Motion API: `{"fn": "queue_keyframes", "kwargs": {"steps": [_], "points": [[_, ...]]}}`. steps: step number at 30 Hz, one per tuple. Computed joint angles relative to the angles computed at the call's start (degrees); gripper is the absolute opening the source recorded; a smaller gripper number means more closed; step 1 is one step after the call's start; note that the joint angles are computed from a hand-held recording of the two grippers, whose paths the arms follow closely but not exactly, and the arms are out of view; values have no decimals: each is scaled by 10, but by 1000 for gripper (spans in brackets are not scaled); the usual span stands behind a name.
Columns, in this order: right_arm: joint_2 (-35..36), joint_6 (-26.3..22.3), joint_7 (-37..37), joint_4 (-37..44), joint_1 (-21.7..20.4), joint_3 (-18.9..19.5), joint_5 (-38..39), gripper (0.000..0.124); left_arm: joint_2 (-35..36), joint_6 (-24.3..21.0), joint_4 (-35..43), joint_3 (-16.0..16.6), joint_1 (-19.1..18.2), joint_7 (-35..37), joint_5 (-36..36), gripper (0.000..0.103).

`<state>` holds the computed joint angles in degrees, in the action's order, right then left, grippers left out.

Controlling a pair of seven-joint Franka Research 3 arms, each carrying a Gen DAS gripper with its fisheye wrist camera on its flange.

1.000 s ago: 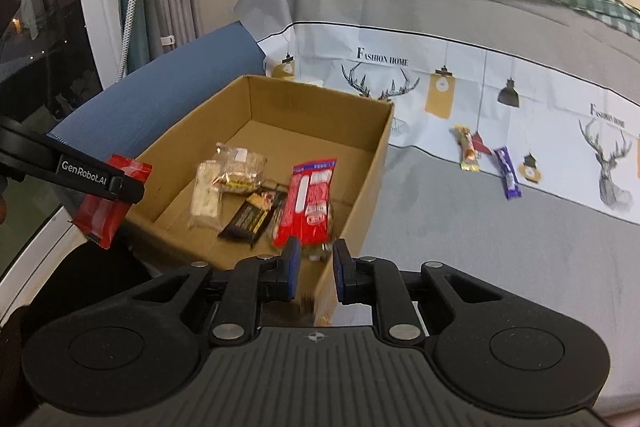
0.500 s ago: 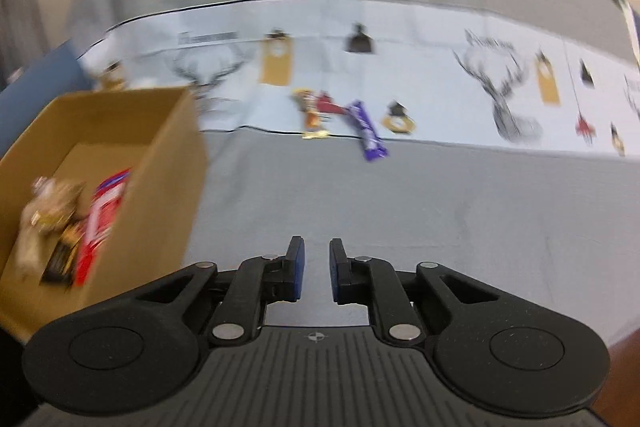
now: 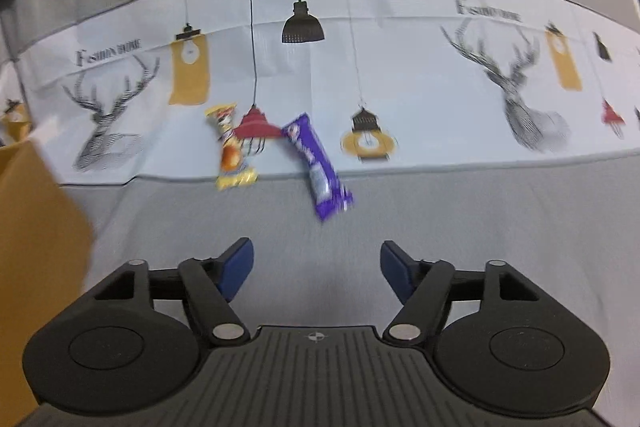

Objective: Organize snacks
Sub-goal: 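Grasp the purple candy bar with the right tool while the left tool holds the wafer pack, then carry the purple bar over the box with the right tool while the left tool holds the wafer pack there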

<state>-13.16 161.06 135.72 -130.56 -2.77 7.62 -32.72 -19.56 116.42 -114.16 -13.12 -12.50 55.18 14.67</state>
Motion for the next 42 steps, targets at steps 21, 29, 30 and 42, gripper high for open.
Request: {"fn": "queue_keyframes", "kwargs": {"steps": [21,29,30,42], "points": [[-99,-30,-49,-66,96,-43,78,25,-75,-12,-37,4,-12,4,-23,45],[-340,-117,-81,-151,161,25,212,25,-195,-46,-103,2,-36,9,-45,45],[-357,-129,-86,-152,173,28,230,25,-211,-51,-111,3,-40,9,-48,45],[-425,-179,-166,-124,221,96,351,25,-316,-59,-149,11,-56,6,-67,45]]}}
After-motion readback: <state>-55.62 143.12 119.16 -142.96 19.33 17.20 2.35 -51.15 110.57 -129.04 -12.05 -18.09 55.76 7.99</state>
